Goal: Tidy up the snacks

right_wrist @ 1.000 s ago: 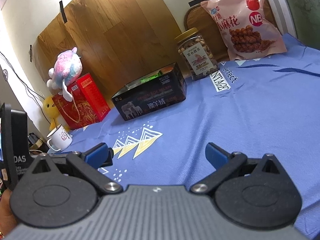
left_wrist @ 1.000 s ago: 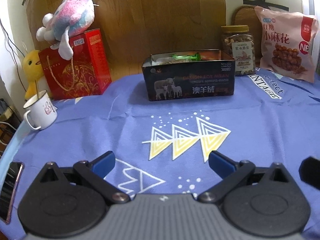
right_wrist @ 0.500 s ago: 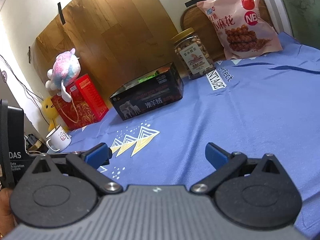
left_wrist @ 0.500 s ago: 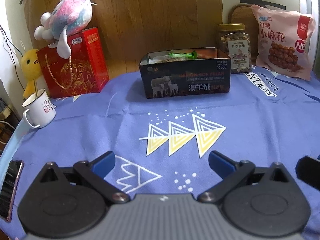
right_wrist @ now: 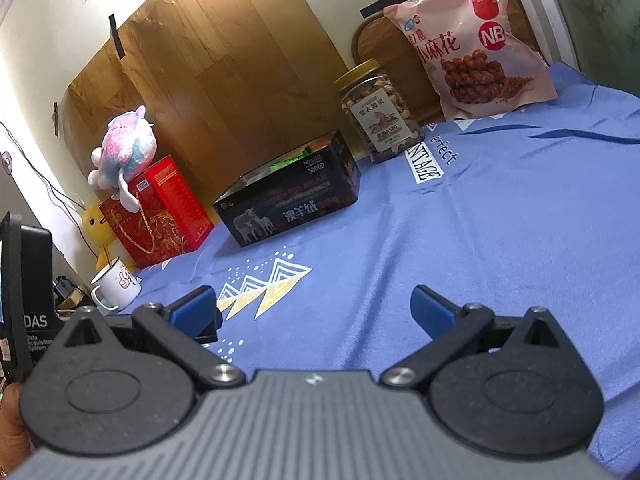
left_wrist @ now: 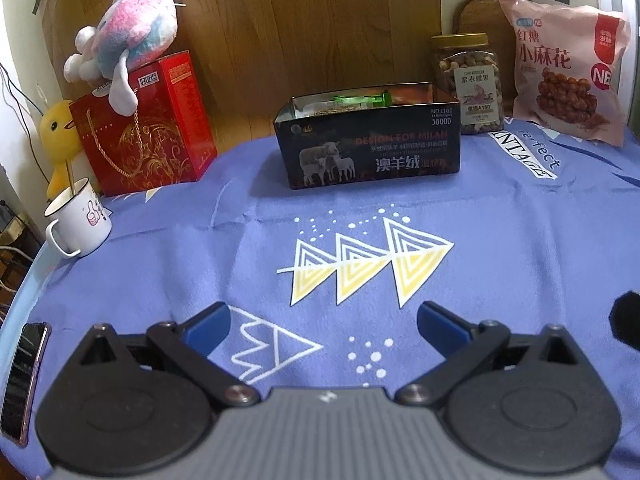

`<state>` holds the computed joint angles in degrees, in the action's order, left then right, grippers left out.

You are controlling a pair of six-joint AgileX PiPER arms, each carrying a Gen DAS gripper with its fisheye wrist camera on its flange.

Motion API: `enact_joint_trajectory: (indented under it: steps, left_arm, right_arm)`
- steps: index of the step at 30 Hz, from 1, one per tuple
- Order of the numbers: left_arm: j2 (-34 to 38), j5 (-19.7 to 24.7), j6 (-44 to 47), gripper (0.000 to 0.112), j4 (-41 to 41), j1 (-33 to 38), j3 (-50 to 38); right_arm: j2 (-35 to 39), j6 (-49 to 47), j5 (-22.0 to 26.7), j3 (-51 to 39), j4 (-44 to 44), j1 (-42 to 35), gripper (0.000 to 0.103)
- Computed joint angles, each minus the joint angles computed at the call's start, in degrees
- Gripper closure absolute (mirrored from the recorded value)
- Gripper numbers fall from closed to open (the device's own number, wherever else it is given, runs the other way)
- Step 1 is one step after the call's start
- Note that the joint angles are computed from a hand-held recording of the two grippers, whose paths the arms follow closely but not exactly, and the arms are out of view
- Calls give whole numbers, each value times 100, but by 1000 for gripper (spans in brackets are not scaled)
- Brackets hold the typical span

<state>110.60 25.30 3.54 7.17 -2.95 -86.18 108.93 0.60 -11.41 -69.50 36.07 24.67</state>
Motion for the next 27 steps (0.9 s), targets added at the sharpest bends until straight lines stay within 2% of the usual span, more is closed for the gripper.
enact_joint_trajectory:
  steps: [8, 17, 27]
  left_arm:
    - [102, 63, -478, 9, 540, -68, -106]
    - [134, 103, -646, 9, 738, -104, -119]
    - [43, -87, -897, 9, 1085, -141, 66]
  right_arm:
    - [-8, 372, -5, -15, -494, -20, 0]
    - [21, 1001, -22, 22, -1067, -84, 0]
    - [27, 1205, -20, 15, -1278, -92, 0]
